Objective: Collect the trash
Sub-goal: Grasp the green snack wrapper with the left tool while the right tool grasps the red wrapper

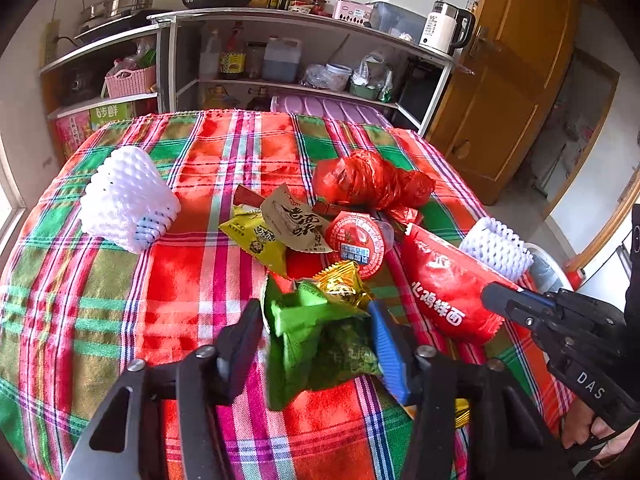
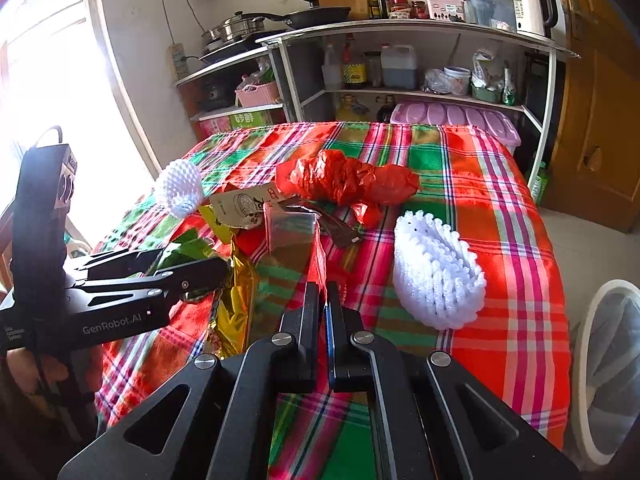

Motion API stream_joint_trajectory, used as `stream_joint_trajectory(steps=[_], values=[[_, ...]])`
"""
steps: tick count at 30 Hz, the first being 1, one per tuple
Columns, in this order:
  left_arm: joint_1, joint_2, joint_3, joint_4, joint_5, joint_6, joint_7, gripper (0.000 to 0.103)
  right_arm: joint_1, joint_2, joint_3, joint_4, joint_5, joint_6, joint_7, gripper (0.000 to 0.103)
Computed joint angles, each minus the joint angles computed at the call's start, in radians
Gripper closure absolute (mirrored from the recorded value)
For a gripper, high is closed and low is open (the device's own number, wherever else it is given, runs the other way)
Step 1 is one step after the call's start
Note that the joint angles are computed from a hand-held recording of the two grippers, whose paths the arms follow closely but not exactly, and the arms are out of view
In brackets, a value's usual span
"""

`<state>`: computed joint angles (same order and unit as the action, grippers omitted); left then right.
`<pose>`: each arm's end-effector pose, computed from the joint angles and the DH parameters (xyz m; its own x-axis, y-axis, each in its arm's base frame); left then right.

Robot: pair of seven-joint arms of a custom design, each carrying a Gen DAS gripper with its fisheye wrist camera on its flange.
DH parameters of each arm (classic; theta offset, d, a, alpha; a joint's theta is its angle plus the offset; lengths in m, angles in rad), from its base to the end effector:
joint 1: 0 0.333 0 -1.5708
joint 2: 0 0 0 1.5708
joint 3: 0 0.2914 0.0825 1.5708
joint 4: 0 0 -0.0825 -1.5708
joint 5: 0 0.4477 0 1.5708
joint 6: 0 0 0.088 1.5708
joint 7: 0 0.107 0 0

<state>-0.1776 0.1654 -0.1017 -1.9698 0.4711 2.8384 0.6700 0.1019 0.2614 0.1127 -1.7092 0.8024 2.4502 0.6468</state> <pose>0.6526 -0.2094 0.4085 0.1439 -0.9659 0.2151 -0.7255 -0.2508 -0.6409 0.7113 0.1493 0.4418 0.6351 -0.7380 -0.2278 -0.6442 -0.3434 -0.6834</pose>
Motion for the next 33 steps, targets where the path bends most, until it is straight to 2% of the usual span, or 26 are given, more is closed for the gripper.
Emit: stream_joint_trajectory(steps=[3, 7, 14, 18, 19, 21, 22, 23, 25, 31, 33], values=[[0.005, -0.004, -0.001, -0.012, -0.02, 0.022, 0.013, 0.06, -0.003, -0.002, 0.001, -0.003, 0.012, 0.002, -0.006, 0.101], [-0.019, -0.033, 0.033, -0.033, 0.125, 0.042, -0.118, 0.061, -0.012, -0.005, 0.001, -0.002, 0.04, -0.009, -0.015, 0.101], [0.007, -0.07, 0.012, -0.058, 0.187, 0.072, -0.178, 0.061, -0.019, -0.023, -0.002, -0.013, 0.094, -0.012, -0.048, 0.101], [0.019, -0.074, 0.001, -0.062, 0.181, 0.072, -0.182, 0.061, -0.007, -0.038, -0.01, -0.035, 0.07, 0.026, -0.075, 0.1], [0.021, -0.076, -0.001, -0.064, 0.178, 0.073, -0.183, 0.061, -0.002, -0.034, -0.015, -0.03, 0.041, 0.017, -0.061, 0.094], [0.024, -0.079, -0.003, -0.07, 0.179, 0.079, -0.187, 0.061, 0.008, -0.042, -0.017, -0.041, 0.004, 0.04, -0.058, 0.074], [0.026, -0.081, -0.004, -0.072, 0.179, 0.078, -0.19, 0.061, 0.008, -0.043, -0.014, -0.042, 0.006, 0.043, -0.067, 0.051], [0.027, -0.082, -0.005, -0.073, 0.18, 0.078, -0.191, 0.061, 0.007, -0.034, -0.013, -0.028, -0.001, 0.017, -0.069, 0.04], [0.029, -0.084, -0.007, -0.075, 0.181, 0.086, -0.194, 0.061, 0.008, -0.02, -0.011, -0.01, -0.018, -0.017, -0.07, 0.04], [0.032, -0.082, -0.01, -0.076, 0.161, 0.093, -0.178, 0.061, 0.034, 0.06, -0.007, 0.059, -0.134, -0.033, 0.017, 0.04], [0.034, -0.08, -0.012, -0.078, 0.144, 0.098, -0.161, 0.061, 0.042, 0.079, -0.007, 0.072, -0.177, -0.017, 0.053, 0.049]])
